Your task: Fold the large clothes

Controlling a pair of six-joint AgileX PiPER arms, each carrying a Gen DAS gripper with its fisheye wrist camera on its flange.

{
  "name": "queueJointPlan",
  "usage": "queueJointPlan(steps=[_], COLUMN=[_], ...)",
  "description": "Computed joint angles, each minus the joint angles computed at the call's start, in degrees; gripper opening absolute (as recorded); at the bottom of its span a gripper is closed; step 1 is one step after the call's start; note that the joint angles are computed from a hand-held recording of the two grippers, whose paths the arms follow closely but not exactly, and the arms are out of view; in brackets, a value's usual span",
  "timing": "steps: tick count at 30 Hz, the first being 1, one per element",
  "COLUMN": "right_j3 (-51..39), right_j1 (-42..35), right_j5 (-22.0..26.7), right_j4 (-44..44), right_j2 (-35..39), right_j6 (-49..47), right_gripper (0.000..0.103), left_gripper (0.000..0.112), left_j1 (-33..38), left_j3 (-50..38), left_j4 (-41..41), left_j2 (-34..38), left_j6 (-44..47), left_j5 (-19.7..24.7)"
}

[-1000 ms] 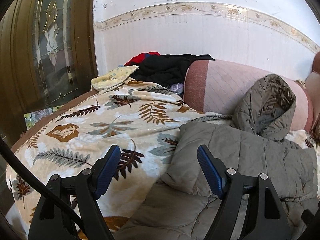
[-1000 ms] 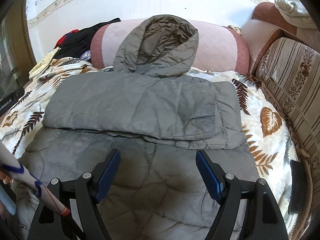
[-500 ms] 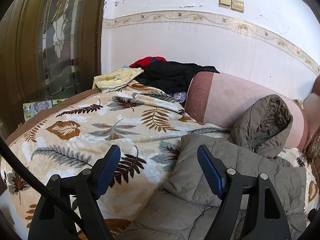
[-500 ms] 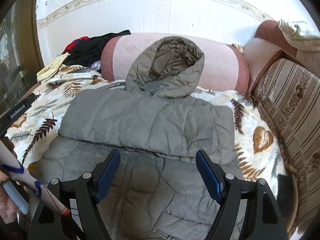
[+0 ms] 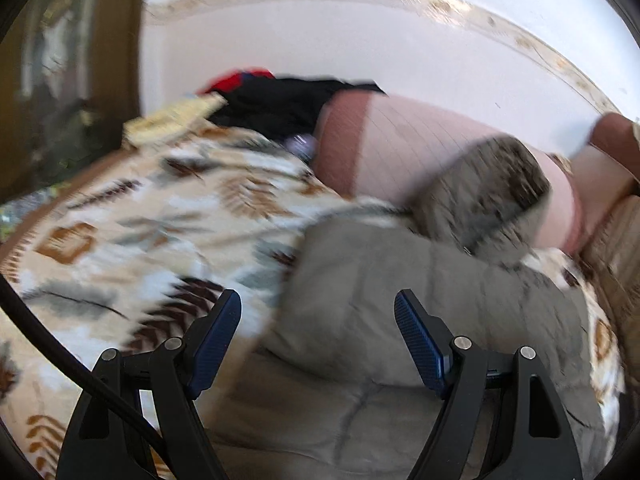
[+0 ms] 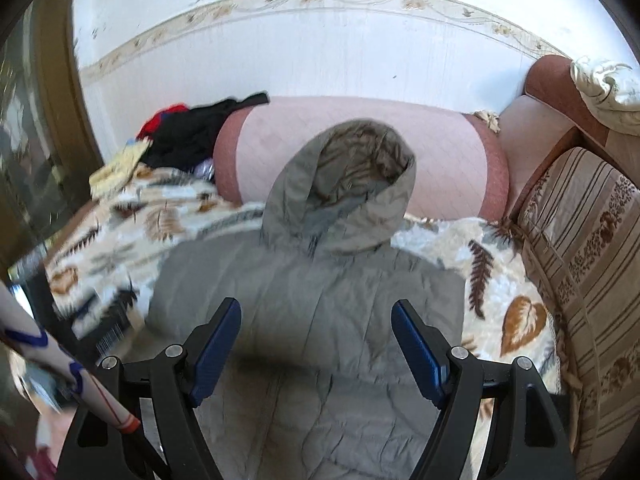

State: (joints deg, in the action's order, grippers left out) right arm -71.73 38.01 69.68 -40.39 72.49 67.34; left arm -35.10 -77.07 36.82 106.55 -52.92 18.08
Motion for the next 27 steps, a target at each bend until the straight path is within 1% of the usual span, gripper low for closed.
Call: queueJointPlan(steps=[1,2,4,6,7,9,11,13,14,15,16,20,22,24,26,27], right_j3=[-1.75,-3.11,-6.27,-8.45,-10.05,-11.94,-14.29,-17.80,-19.77,-20.90,-23.70,-30.79,-35.68,-42.25,-48.42,-53.51], right_j1=[-2.49,-4.90,-11.89,-18.75,-24.17,-30.43,-37.51,-41.79,-44.24,-45.68,-47.27,-50.06,-51.06,-52.05,-52.83,-53.03], right_j5=[-0.38,-0.76,-2.44,-4.96,-7.35,-10.01,-13.85,-15.21,-16.34,-17.05,-17.34,-18.73,-18.28,-16.57,-14.80,-12.53], right_j4=[0.99,1.74,3.63,7.22,10.82,13.78,18.69,21.52,24.52,26.55,28.37,30.38,30.66,29.91,30.16,29.54], right_j2=[0.26,0.55,1.91,3.40,4.90,7.43,11.14,15.83,18.44,19.94,23.11,31.45,36.54,42.77,47.83,51.62], right_j6=[-2.46,-4.77,-10.70,-15.62,-19.74,-23.66,-29.15,-32.23,-34.29,-35.68,-37.04,-39.98,-40.79,-40.75,-42.33,-43.30], right_gripper=[0.082,0.082,0.082,0.082,0.082,0.082,0.082,0.082,0.082,0.082,0.082,0.082,0.082,0.082,0.073,0.065], left_gripper=[0.078,0.078,0.078,0.078,0.078,0.078,0.078,0.078,0.078,0.078,0.078,0.078,0.078,0.078,0.078,0.078], left_j1=[-0.09,-0.42,-0.99,-1.33,-1.40,-1.57,-1.95,-2.50,-2.85,-3.11,-3.29,-4.48,-5.13,-5.44,-5.65,-5.81], left_j3=[-0.81,-1.62,-2.09,-2.76,-3.01,-4.23,-5.43,-6.55,-7.00,-7.34,-7.61,-8.45,-8.92,-9.23,-9.70,-10.13], left_j4=[-2.85,-3.42,-1.07,-0.27,-0.33,-1.25,1.40,4.69,6.02,6.37,6.65,11.33,13.33,13.89,14.23,14.76], left_j2=[0.87,1.83,2.95,4.14,4.58,5.92,7.42,8.85,9.49,9.87,10.26,11.92,12.76,13.40,14.13,14.65], left_j6=[2.64,3.36,1.59,1.26,1.31,2.50,0.35,-2.07,-2.98,-3.10,-3.12,-5.76,-6.87,-7.30,-7.34,-7.56], left_j5=[0.07,0.30,0.06,-0.21,-0.44,-0.41,-0.27,-0.02,-0.02,-0.09,-0.34,-0.23,0.29,0.52,0.65,0.90])
